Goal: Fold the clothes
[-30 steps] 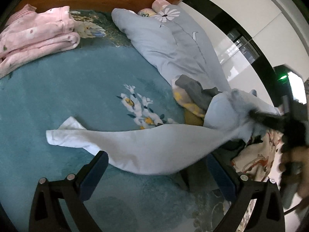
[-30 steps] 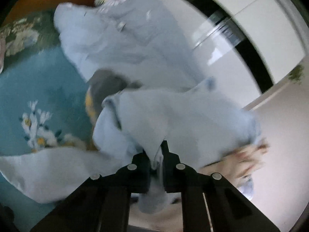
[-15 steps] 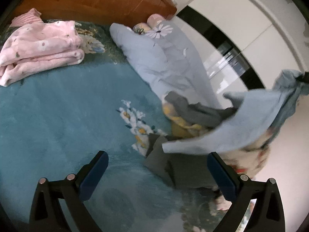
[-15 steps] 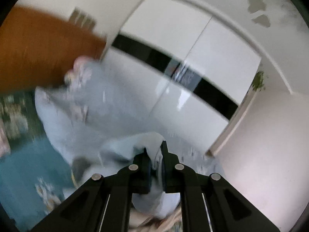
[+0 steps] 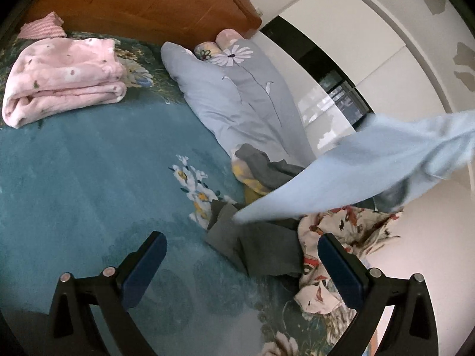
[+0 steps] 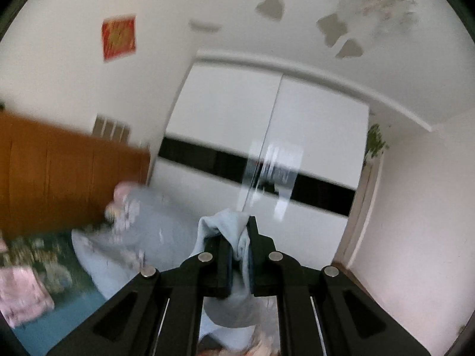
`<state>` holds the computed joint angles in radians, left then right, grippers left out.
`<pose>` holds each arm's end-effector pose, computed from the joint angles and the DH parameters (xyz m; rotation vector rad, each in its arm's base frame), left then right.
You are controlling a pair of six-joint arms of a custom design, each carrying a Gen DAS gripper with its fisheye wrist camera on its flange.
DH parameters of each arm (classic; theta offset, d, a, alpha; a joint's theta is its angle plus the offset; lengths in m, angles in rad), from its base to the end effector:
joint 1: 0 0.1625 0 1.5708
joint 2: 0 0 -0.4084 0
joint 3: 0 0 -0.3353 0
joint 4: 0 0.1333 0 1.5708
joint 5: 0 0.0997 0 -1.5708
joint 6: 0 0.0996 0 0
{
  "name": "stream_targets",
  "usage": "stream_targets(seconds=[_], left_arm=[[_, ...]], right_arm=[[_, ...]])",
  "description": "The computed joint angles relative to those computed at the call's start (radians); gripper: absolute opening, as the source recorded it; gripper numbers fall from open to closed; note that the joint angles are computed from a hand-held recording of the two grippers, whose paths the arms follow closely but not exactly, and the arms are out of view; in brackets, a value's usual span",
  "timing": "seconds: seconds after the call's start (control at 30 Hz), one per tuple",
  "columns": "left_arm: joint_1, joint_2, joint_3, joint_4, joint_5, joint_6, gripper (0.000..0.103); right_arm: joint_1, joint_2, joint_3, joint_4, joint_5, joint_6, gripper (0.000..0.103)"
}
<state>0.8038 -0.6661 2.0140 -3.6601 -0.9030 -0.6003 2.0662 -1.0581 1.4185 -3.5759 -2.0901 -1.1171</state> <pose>-0.2216 -0.5108 0.0975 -0.1396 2.7519 -1.4211 0.3557 -0.4818 0.5060 0.8783 -1.5071 1.5831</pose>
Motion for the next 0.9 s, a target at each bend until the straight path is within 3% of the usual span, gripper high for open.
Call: stream_targets(seconds=[0.17, 0.33, 0.5, 0.7, 0.8, 0.87, 0.9], left_arm=[[-0.003, -0.008, 0.020, -0.022, -0.006, -0.023, 0.103], [-0.002, -0.016, 0.025, 0.003, -0.034, -0.042, 0.103], [-0.013, -0.020, 0.016, 0.057, -0.053, -0.011, 0.103], [-0.012, -0.018, -0.006, 0.130, -0.069, -0.020, 0.103], [-0.015, -0.013, -0.023, 0.174, -0.062, -0.016, 0.103], [-0.017, -0.009, -0.034, 0.200, -0.060, -0.014, 0.103], [-0.017, -0.008, -0.038, 0.213, -0.060, -0.015, 0.103]], right_arm=[[-0.004, -0.164, 0.167, -0.032, 0.038, -0.051, 0.008], [-0.114, -0.338, 0.406, -0.026, -0.030, -0.032, 0.008], [-0.355, -0.481, 0.607, 0.053, -0.140, 0.086, 0.009], [-0.716, -0.578, 0.754, 0.010, -0.207, 0.204, 0.009], [-0.896, -0.653, 0.761, 0.234, -0.197, 0.390, 0.009], [-0.969, -0.690, 0.772, 0.350, -0.173, 0.425, 0.010], [-0.975, -0.695, 0.778, 0.364, -0.177, 0.394, 0.015]])
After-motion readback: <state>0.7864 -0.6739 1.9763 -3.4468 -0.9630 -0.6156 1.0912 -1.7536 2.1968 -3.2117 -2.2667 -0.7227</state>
